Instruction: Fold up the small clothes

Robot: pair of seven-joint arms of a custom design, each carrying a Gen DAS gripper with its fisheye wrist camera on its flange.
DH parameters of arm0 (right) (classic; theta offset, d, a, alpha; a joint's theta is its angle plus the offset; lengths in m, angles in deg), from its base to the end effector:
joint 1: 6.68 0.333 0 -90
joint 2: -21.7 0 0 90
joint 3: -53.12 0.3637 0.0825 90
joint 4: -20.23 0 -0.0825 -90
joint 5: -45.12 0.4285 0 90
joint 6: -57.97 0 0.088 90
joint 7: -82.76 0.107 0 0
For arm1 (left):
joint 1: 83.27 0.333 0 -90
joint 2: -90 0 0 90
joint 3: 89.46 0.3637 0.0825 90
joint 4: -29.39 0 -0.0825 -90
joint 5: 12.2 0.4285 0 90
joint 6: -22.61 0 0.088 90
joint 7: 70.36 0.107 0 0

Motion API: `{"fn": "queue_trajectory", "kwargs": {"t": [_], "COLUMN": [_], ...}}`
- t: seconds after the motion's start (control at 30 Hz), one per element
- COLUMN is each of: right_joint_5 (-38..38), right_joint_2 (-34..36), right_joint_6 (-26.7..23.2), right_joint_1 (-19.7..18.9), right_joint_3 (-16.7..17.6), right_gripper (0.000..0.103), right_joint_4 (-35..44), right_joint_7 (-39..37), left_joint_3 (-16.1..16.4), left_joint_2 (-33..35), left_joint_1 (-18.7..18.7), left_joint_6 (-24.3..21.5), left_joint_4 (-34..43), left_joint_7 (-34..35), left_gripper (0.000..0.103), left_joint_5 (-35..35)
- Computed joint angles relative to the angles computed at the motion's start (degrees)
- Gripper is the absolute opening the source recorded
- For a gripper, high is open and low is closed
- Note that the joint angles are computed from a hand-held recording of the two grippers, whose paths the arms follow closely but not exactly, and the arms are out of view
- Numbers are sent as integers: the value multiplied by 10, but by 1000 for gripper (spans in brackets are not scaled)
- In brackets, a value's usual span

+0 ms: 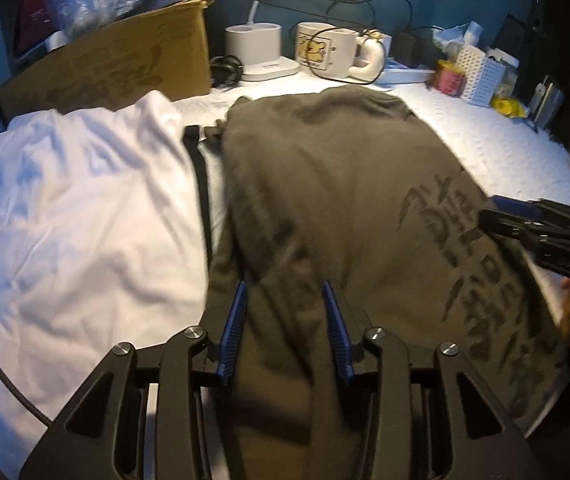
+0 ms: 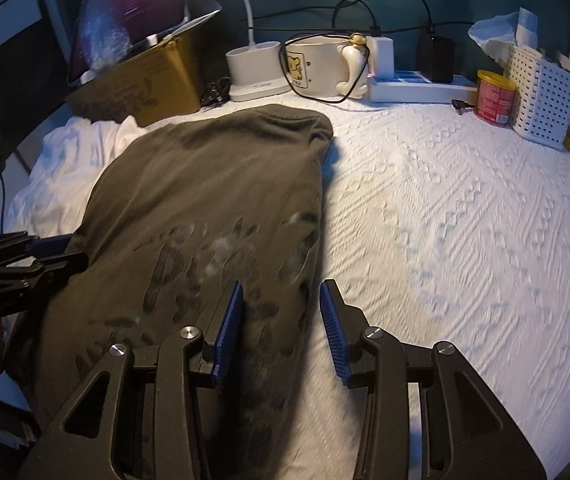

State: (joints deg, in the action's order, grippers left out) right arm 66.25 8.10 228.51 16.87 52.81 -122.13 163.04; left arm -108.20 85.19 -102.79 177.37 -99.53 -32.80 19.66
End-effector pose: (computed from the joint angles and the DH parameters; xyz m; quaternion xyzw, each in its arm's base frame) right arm 0.4826 0.1800 0.4771 -0.7313 0.5777 -0.1437 0.3329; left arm 0.4429 -0.3763 0.4758 -0.6002 0.7358 -0.2503 0.1891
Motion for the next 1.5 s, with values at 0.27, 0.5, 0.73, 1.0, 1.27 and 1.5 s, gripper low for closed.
{"fn": "queue_trajectory", "kwargs": {"t": [0.27, 0.5, 0.73, 1.0, 1.27, 1.5], "right_joint_5": [13, 27, 38, 21, 2, -21], "right_joint_2": [-34, -67, -104, -137, -180, -237], "right_joint_6": [6, 12, 15, 13, 2, -12], "right_joint_1": [26, 47, 90, 93, 87, 66], "right_joint_3": [-10, -19, -42, -33, -34, -34], "right_gripper": [41, 41, 26, 25, 25, 25], "right_joint_4": [-40, -73, -107, -136, -166, -201], "right_joint_7": [-7, -15, -37, -18, 4, 28], "left_joint_3": [-16, -17, -25, -40, -66, -62], "left_joint_2": [-11, -19, -41, -91, -82, -40], "left_joint_1": [6, -8, -4, 19, 29, -3], "left_joint_6": [-26, -78, -75, -13, 14, 9], "left_joint_4": [-6, -1, -25, -56, -32, -5], "left_joint_7": [-52, -78, -126, -176, -171, -154], "left_gripper": [43, 51, 58, 58, 58, 58], "left_joint_5": [66, 98, 107, 142, 155, 136]}}
